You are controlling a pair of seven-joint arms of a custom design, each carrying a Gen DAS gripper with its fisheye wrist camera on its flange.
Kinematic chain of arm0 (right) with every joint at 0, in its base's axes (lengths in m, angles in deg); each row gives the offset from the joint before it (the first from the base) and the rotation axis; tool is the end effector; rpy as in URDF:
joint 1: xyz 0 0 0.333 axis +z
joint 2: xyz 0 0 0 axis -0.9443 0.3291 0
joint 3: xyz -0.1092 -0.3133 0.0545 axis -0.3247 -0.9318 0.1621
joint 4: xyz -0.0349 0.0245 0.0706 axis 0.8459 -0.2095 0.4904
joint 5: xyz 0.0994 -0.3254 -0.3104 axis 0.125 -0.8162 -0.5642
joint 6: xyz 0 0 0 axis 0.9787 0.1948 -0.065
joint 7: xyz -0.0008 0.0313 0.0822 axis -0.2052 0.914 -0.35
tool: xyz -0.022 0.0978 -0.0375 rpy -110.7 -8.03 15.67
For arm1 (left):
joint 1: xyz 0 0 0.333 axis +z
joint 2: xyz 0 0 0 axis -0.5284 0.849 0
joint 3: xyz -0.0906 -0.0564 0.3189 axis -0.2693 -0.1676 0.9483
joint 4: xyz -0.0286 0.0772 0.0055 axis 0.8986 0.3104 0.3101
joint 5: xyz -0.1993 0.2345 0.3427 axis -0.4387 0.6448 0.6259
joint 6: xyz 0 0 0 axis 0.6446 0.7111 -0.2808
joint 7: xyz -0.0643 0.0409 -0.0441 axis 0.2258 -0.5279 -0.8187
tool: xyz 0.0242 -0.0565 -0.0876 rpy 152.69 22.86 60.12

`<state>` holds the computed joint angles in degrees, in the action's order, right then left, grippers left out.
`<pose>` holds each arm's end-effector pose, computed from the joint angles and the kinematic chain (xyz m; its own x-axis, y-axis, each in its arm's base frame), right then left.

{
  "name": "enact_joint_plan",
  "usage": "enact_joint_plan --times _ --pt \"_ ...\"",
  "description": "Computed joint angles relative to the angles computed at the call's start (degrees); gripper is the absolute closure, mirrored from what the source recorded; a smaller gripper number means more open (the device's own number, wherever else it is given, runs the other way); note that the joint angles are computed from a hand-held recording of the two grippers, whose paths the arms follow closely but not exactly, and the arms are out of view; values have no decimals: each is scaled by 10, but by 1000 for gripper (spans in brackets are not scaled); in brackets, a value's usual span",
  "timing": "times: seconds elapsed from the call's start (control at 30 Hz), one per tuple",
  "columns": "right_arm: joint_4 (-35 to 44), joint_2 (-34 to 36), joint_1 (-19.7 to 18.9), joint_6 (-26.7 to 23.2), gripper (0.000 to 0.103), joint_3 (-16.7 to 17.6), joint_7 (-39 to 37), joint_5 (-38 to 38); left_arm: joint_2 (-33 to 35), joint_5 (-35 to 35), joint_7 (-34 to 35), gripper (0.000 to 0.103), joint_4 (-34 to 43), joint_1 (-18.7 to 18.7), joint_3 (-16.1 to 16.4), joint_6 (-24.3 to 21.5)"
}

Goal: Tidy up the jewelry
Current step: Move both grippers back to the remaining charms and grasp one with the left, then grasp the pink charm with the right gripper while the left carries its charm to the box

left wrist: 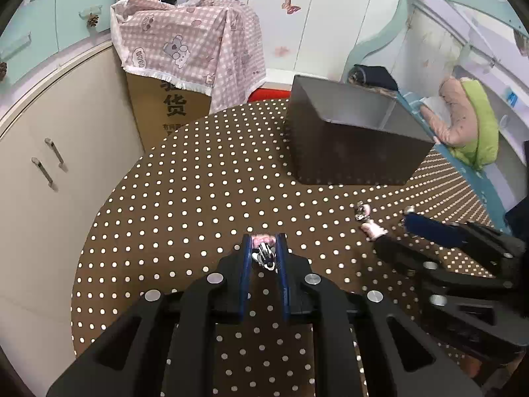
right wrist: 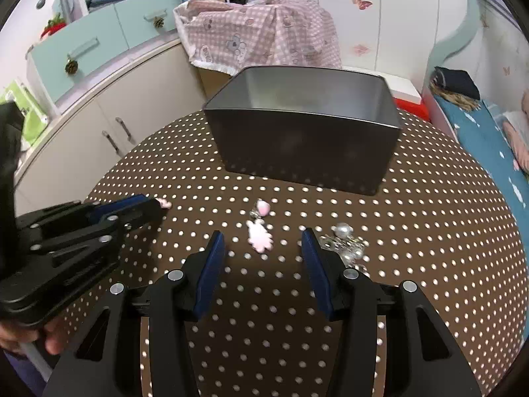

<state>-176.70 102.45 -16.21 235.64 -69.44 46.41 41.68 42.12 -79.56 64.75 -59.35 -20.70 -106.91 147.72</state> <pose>0.6276 0.1800 0.2905 -0.1701 -0.9749 -0.1440 -0.7471 0.2228 -0.6262 0.6899 -0.1645 0.3110 -0.5654 -0.8149 0.1274 -0.6819 0.3748 -0.6281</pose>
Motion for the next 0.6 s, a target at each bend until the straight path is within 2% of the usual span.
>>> enact_joint_plan --times 0.07,0.2,0.27,0.33,0.37,0.4,0.47,0.6 --pt "12 6 -13 -11 56 12 -3 -1 -1 -18 19 90 0 16 -15 -6" --pt "26 13 -32 -25 58 29 6 -18 -6 -46 45 90 2 23 -18 -24" --pt "32 13 -54 -30 66 49 7 -28 -8 -64 59 90 3 23 -15 -34" --pt "40 21 -42 -39 71 34 23 -50 -11 -79 71 90 4 17 -8 -43" --pt "43 25 -30 -48 77 20 36 -68 -13 -85 75 90 6 12 -3 -46" --pt "43 24 -37 -45 85 26 36 -71 -14 -91 81 90 7 9 1 -49" --pt "41 16 -57 -45 86 44 38 -81 -18 -107 92 90 8 3 8 -56" --pt "26 0 -60 -31 86 44 61 -111 -30 -142 119 90 10 -8 22 -75"
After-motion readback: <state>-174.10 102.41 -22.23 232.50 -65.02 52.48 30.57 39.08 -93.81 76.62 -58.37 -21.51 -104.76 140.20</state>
